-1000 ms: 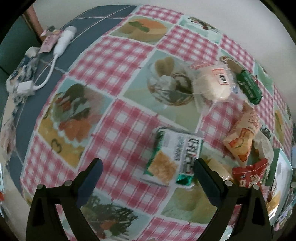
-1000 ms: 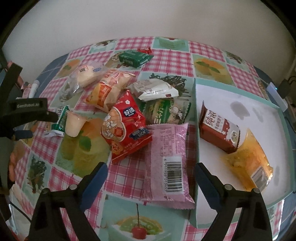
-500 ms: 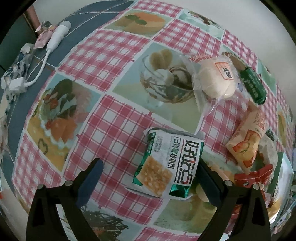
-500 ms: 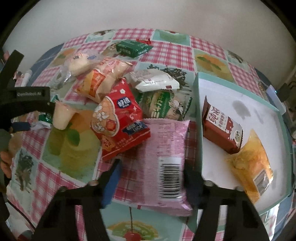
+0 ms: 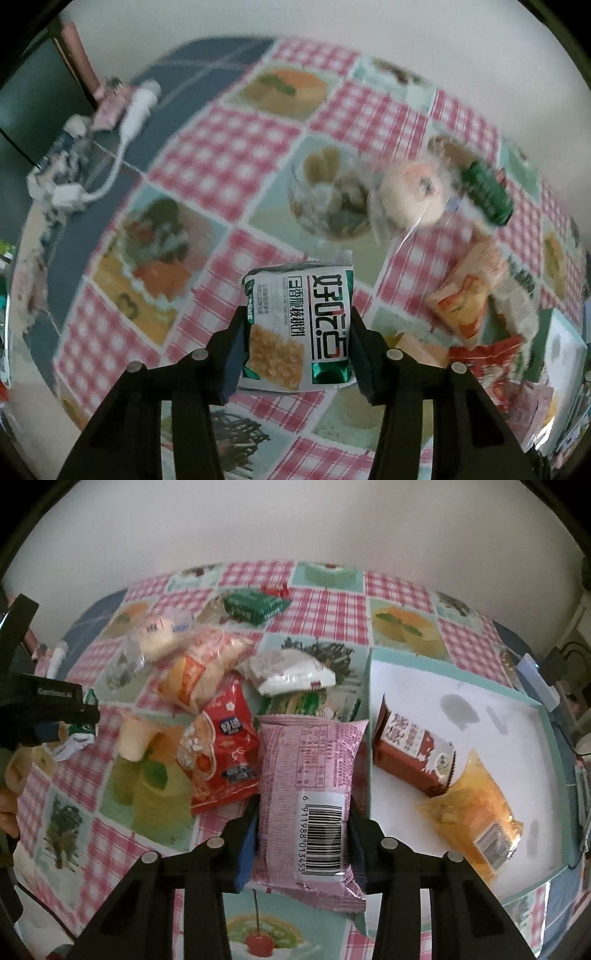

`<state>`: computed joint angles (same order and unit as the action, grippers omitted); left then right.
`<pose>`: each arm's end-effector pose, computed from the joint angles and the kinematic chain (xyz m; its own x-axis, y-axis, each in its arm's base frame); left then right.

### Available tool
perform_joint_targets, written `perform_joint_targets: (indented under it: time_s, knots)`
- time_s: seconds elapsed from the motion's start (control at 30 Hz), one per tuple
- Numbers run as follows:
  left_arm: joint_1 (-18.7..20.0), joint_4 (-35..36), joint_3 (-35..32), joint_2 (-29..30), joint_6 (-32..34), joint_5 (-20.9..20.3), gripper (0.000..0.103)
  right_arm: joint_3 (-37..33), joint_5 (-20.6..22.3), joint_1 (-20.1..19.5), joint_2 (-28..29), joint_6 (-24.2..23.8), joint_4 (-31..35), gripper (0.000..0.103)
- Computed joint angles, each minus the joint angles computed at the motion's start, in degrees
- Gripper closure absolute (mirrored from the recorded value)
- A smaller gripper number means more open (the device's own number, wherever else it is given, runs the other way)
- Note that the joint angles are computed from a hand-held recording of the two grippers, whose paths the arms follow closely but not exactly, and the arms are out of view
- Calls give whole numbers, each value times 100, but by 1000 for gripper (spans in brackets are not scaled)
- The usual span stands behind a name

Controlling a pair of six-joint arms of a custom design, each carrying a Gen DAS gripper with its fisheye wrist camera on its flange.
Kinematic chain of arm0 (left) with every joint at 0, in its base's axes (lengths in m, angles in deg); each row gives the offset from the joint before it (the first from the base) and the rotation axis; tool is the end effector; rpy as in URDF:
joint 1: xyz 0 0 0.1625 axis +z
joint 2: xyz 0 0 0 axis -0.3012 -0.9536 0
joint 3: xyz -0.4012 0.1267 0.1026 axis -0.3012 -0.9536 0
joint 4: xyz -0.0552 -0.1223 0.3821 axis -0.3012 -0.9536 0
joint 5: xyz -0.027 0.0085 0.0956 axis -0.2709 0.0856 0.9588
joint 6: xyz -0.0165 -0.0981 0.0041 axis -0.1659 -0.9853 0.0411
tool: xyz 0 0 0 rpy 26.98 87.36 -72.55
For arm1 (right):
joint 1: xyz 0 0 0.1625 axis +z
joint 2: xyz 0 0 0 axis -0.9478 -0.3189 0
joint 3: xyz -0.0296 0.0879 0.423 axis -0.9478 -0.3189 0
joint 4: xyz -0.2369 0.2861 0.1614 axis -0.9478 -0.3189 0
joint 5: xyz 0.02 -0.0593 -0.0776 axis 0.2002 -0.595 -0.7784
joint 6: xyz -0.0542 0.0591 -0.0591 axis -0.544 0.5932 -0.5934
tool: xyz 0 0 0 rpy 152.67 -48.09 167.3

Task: Organize snacks
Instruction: 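Carry the pink pastry and green cracker pack into the tray and open both grippers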

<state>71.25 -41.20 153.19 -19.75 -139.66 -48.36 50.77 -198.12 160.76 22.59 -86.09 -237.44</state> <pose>-0.2463 -0.6897 0.0344 -0.6659 -0.4442 -0.5994 -0.0991 0.8490 -0.5191 0.0660 -0.6300 0.2240 -0.6682 -0.1491 0.7289 -0.4269 0.8792 -0.2115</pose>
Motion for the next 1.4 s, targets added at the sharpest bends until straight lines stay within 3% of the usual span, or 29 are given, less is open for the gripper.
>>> perform_joint_targets:
  time_s: [0.5, 0.77, 1.4]
  knots:
    - [-661, 244, 319, -438, -511, 794, 51, 115, 663, 3, -535, 230, -253, 59]
    - [-813, 436, 105, -284, -642, 766, 51, 129, 767, -104, -734, 372, -294, 59]
    - [-1168, 551, -1254, 966, 245, 369, 51, -140, 940, -730, -1215, 985, -62, 59]
